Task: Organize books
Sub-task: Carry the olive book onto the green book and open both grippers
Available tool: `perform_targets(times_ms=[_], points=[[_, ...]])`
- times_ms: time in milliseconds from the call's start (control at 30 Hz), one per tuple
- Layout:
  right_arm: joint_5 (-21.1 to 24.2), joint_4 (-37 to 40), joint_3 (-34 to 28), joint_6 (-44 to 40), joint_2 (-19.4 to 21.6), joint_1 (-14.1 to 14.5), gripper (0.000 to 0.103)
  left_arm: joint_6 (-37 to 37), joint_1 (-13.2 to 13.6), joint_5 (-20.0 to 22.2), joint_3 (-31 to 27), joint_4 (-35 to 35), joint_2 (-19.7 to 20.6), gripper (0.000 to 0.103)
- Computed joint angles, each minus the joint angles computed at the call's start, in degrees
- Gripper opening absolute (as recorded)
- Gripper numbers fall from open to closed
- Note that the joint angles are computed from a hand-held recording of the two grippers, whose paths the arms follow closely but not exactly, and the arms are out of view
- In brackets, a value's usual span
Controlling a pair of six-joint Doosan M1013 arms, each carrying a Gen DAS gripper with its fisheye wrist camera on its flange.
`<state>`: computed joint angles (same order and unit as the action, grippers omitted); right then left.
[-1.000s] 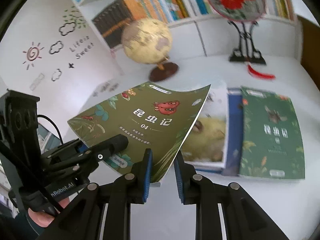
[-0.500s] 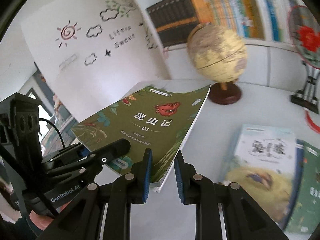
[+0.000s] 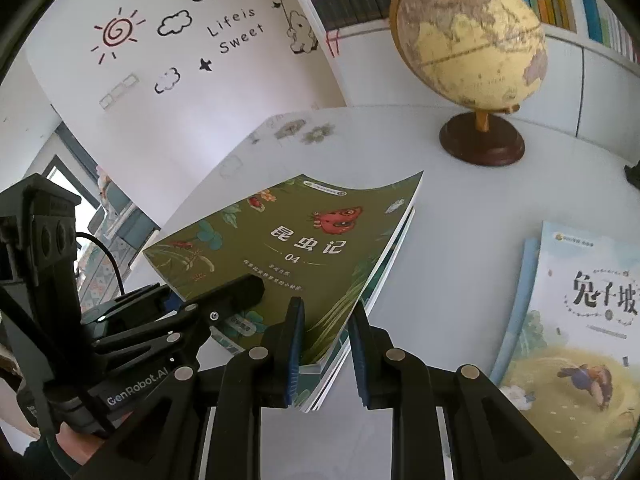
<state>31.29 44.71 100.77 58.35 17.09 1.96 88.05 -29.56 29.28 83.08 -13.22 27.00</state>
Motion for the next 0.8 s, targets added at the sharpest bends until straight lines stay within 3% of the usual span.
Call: perform_targets(times_ms=[367, 600, 800], points=[[2.3, -3.3, -1.0, 5.1, 1.3, 0.6, 0.023, 0.6, 0.8, 2.2, 0.4, -2.4, 0.7, 0.027], [4.4, -3.3, -1.5, 7.1, 2.4, 0.5, 0.023, -1.9, 1.9, 4.7, 1.3, -4.4, 0.7, 0.034], [5.5, -5.8, -2.9, 8.5, 4.0, 1.6, 0.023, -13.4, 1.8, 5.1, 2.4, 5.1, 0.3, 0.033]])
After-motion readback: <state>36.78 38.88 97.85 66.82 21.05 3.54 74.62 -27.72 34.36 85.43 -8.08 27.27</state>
